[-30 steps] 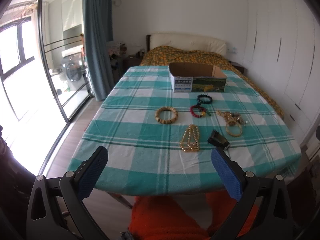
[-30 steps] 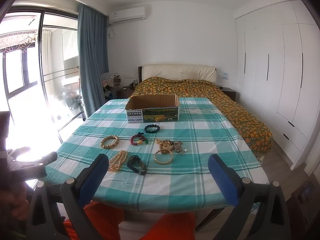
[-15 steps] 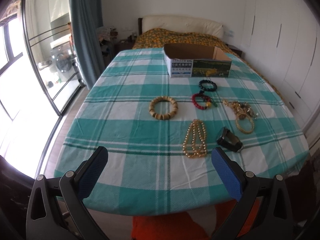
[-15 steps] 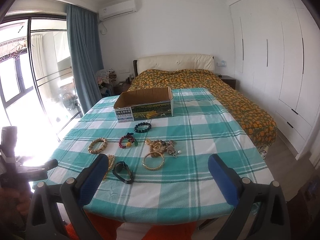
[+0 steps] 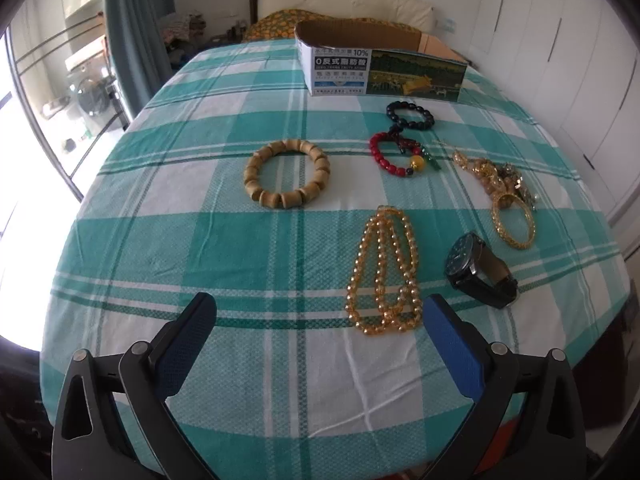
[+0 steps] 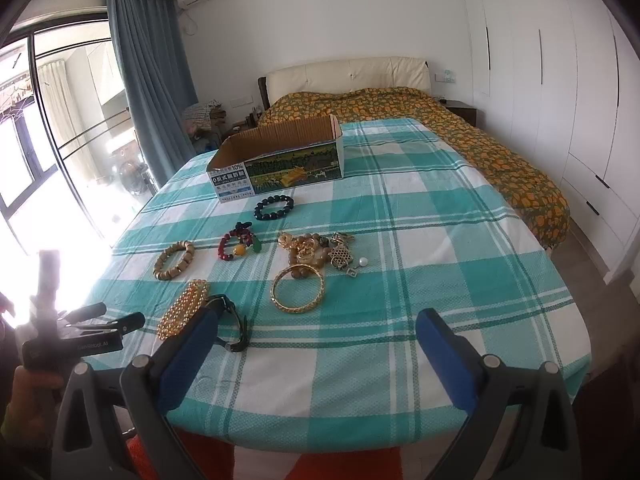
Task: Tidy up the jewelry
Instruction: 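Grasp the gold bead necklace with the left tool while the right tool grasps the gold chains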
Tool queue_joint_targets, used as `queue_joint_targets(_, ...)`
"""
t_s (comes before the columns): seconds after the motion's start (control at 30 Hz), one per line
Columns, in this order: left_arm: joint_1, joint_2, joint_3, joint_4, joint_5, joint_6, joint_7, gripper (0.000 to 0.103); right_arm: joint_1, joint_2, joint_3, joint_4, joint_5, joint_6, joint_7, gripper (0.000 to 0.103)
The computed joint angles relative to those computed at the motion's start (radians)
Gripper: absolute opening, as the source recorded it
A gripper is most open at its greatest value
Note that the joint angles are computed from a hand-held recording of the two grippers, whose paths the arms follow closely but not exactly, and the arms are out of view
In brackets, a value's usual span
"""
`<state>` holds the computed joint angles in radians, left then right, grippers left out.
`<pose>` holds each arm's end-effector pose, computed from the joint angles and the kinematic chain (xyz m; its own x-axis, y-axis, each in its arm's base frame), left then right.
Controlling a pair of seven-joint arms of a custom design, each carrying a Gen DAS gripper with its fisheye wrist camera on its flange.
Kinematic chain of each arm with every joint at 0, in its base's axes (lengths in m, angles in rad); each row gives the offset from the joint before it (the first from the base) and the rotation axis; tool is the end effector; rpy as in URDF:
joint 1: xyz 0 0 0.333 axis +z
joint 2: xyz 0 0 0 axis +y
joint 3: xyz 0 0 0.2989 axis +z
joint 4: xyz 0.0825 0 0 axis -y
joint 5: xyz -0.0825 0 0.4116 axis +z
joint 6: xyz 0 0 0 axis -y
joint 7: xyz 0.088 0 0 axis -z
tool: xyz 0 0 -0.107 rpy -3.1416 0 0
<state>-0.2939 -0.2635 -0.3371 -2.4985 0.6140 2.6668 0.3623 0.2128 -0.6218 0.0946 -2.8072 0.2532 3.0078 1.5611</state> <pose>0.3937 -0.3071 0.3810 0.0634 -0.9974 0.0354 -0.8208 -0.0723 -0.5666 0.4002 0.1066 0.4438 0.1473 -0.9786 -0.1438 -0.6944 0.0012 -0.7196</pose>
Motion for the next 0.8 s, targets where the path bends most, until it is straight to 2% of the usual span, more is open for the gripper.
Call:
queue_joint_targets(0.2,0.005,0.14,0.003,0.082,0.061,-0.067,-0.022,0.102,0.01,0.03,-0.011,0.006,0.007,-0.001,-0.005,0.101)
queue_joint_targets(0.37,-0.008,0.147,0.026,0.08,0.093,-0.065,-0.055,0.1,-0.011,0.055,0.003,0.015,-0.009,0.013,-0.008,0.101)
queue_joint_targets(0.43,-0.009,0.132,0.037,0.061,0.072,-0.032,-0.049,0.092,-0.029,0.089,0.011,0.028,-0.02,0.042,-0.009,0.101)
queue_joint_targets(0.53,-0.009,0.128,0.036,0.061,0.074,-0.021,-0.031,0.072,-0.082,0.172,0.037,0.068,-0.054,0.082,-0.01,0.101)
queue_joint_targets(0.6,-0.014,0.132,0.033,0.067,0.068,-0.011,-0.005,0.051,-0.12,0.247,0.051,0.113,-0.083,0.088,-0.012,0.101)
queue_joint_targets(0.63,-0.016,0.134,0.03,0.07,0.069,-0.007,0.005,0.045,-0.101,0.287,0.023,0.142,-0.081,0.086,-0.033,0.1)
queue_joint_targets(0.67,-0.018,0.14,0.028,0.076,0.072,-0.002,0.016,0.032,-0.056,0.328,-0.027,0.173,-0.059,0.084,-0.072,0.097)
queue_joint_targets(0.7,-0.021,0.146,0.025,0.083,0.08,-0.001,0.021,0.02,0.0,0.369,-0.086,0.208,-0.02,0.076,-0.124,0.089)
queue_joint_targets(0.73,-0.023,0.155,0.022,0.093,0.091,-0.003,0.025,0.014,0.037,0.41,-0.124,0.248,0.02,0.055,-0.172,0.08)
queue_joint_targets(0.77,-0.024,0.163,0.015,0.106,0.116,-0.025,0.013,0.014,0.083,0.452,-0.166,0.292,0.09,0.031,-0.244,0.076)
queue_joint_targets(0.8,-0.025,0.169,0.014,0.112,0.135,-0.03,0.0,0.014,0.114,0.492,-0.193,0.334,0.167,0.013,-0.317,0.068)
